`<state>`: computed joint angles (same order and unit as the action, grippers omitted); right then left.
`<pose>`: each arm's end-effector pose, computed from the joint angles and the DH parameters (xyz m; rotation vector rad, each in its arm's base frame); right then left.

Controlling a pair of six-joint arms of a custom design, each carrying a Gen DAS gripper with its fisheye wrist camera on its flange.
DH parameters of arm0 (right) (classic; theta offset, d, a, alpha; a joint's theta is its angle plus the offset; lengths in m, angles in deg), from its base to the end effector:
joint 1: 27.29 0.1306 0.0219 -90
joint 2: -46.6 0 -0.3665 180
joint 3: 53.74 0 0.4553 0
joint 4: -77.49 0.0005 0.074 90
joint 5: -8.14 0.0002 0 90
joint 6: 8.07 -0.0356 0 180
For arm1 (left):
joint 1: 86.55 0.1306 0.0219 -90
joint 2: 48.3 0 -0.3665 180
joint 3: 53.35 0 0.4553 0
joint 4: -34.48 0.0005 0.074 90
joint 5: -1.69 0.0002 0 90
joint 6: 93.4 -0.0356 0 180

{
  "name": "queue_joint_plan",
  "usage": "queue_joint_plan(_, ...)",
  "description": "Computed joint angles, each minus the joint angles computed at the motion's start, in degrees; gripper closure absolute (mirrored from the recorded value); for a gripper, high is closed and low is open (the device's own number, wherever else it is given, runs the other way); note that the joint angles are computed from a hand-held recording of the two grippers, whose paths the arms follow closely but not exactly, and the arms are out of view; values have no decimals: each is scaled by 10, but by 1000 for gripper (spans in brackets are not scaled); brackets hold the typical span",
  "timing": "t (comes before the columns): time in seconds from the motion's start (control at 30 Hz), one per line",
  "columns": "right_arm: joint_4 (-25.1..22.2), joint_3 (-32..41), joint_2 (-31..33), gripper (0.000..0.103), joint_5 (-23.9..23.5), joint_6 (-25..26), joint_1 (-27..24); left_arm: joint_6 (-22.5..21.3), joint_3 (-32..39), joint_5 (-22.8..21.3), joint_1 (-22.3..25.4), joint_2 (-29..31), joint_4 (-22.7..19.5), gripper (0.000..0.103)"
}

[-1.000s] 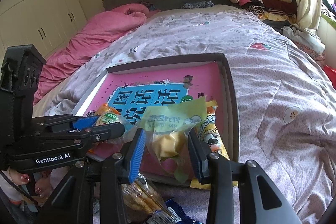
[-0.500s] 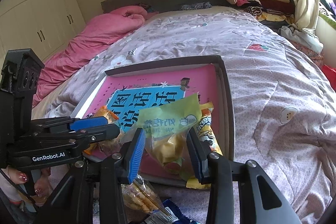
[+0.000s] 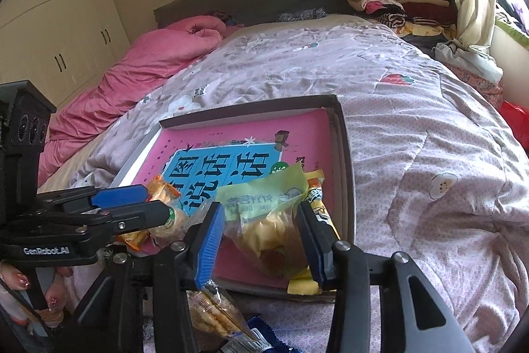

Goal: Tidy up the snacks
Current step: 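Open the left tool to drop the bread bag into the tray while the right tool releases the light-green packet, then move both open tools back to the loose snacks on the bedspread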

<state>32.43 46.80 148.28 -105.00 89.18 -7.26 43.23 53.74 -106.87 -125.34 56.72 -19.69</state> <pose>0.5826 0.2268 0.4033 -0.7463 2.2506 0.5865 0.5040 -0.3912 0.4159 -0.3022 2.4158 -0.2743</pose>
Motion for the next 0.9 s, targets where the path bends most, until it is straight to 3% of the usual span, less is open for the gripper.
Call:
queue_joint_plan(0.2,9,-3,-5,54,-7,-7,-5,-4,-2,-8,-2,-8,0,28)
queue_joint_plan(0.57,29,-12,-19,45,-40,-18,-11,19,-24,-22,-6,-41,-1,25)
queue_joint_plan(0.9,41,-32,-43,39,-60,9,-7,49,-31,-54,-15,-61,-24,24)
